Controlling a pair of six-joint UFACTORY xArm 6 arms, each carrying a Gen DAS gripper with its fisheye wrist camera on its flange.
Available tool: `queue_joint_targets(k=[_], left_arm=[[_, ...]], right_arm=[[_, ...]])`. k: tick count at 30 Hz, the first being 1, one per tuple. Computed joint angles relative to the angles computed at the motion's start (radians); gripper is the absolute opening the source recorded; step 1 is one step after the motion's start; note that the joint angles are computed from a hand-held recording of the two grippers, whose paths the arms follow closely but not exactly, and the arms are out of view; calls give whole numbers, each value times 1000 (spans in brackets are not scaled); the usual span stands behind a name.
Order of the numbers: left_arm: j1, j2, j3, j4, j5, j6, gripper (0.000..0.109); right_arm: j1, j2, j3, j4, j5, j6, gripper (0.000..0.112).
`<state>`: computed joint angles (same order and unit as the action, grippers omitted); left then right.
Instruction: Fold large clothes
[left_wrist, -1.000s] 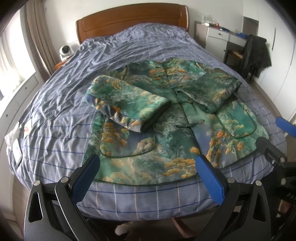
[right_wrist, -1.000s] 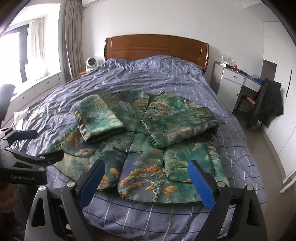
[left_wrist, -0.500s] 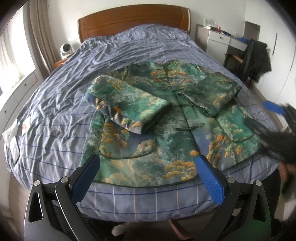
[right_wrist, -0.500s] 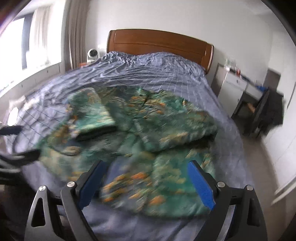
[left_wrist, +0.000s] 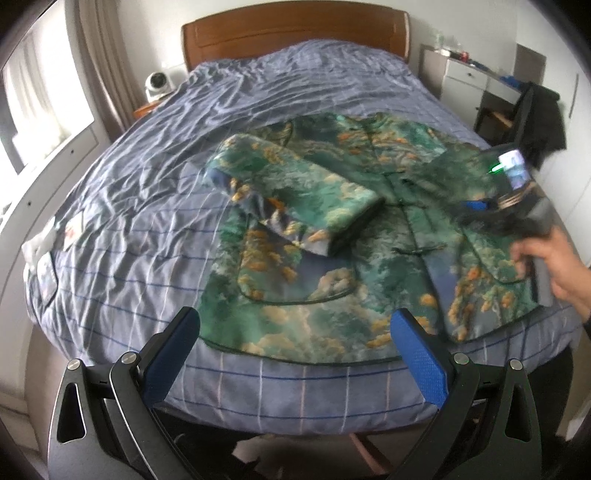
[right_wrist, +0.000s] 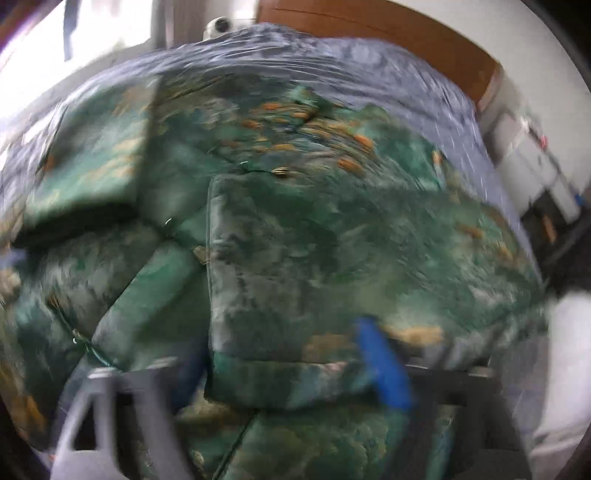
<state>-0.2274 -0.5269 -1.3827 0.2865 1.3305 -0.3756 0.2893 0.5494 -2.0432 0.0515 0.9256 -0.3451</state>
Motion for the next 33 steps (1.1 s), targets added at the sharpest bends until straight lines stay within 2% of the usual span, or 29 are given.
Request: queue_joint_targets(k=[1, 2, 5, 9, 12, 14, 18, 21, 26, 28, 30, 31, 33], left_arm=[[7, 4, 1, -8, 2, 1, 103], [11, 7, 1, -15, 3, 2, 103], [13, 19, 0, -25, -1, 8, 103], [5, 31, -6, -17, -19, 22, 103], [2, 44, -15, -8, -30, 35, 103], [9, 51, -19, -11, -41, 49, 103], [54, 64, -25, -82, -89, 130, 103], [102, 82, -38, -164, -126, 222, 103], [157, 130, -65, -233, -170, 373, 103], [175, 169, -89, -248, -177, 443, 103], [192, 208, -118, -292, -175, 519, 103], [197, 240, -139, -311, -171, 576, 103], [189, 276, -153, -302, -178, 644, 103]], right_arm=[[-9, -14, 9, 23, -1, 5, 18], [-19, -63, 59, 4, -43, 39, 16], [-57, -196, 185, 62, -153, 51, 16], [-138, -330, 261, 101, -235, 80, 15], [-226, -389, 276, 100, -303, 148, 15], [-302, -409, 282, 60, -347, 247, 15], [-422, -393, 270, -21, -330, 423, 15], [-497, -343, 273, -153, -320, 557, 15], [-569, -295, 312, -130, -250, 594, 15], [-580, -298, 346, -134, -252, 616, 20], [-586, -319, 397, -223, -247, 687, 50], [-588, -331, 415, -246, -248, 701, 55], [-583, -388, 493, -285, -275, 717, 55]])
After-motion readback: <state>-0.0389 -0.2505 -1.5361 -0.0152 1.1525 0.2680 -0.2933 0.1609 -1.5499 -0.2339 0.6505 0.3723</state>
